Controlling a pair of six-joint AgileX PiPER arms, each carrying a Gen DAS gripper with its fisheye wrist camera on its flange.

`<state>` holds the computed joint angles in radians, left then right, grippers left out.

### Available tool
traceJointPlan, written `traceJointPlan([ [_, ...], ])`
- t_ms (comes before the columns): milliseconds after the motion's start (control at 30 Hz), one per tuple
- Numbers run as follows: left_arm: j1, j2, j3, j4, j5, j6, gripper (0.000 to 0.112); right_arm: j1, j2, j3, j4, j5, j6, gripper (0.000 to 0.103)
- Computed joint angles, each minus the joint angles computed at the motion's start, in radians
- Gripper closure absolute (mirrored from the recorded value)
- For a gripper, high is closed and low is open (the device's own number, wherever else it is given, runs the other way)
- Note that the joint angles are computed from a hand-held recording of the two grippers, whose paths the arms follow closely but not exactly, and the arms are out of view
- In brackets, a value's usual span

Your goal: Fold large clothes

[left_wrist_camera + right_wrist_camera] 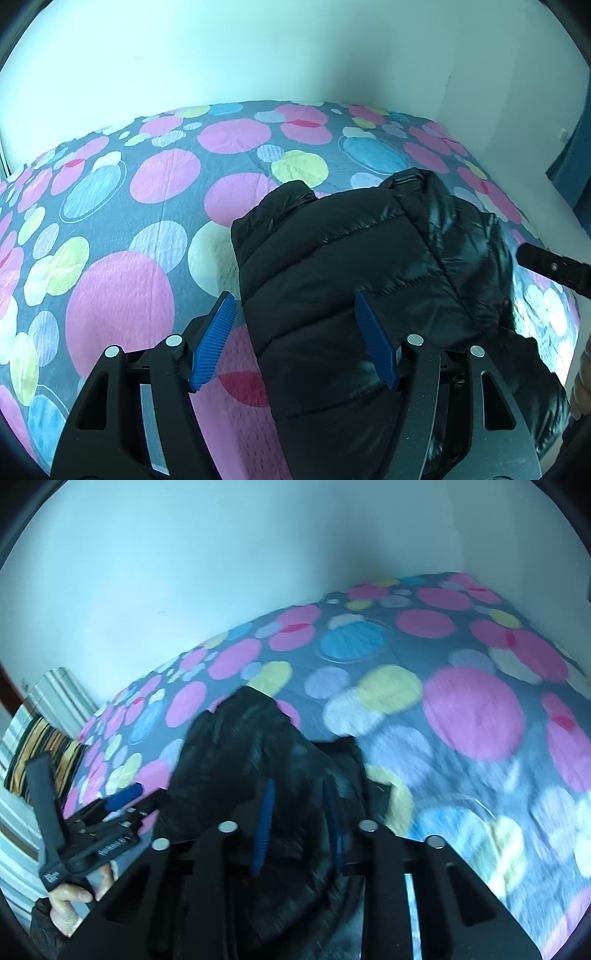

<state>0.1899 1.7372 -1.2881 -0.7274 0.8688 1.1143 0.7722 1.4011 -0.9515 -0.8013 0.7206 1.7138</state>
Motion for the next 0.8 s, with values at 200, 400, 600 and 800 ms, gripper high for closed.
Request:
traceJointPlan([
  [200,-0.028,0.048,-0.049,0.034,0.026,-0.035,0.045,-0.196,0.128,-0.041,0.309,-0.139,-0.351,0.081],
  [400,-0.077,0.084,-0.029,0.051,0.003,-0.060,0.045,-0.279,0.211,0.029,0.441,-0.262,-0.488,0.088],
  [600,-0.106,0.074,0.043,0.034,-0.086,-0.011,0.045,-0.303,0.217,0.120,0.397,-0.401,-0.413,0.089],
  [800,-0.064,0.057,0.022,0.004,-0.042,0.020,0.045,-0.253,0.194,0.091,0.244,-0.330,-0.255,0.088],
])
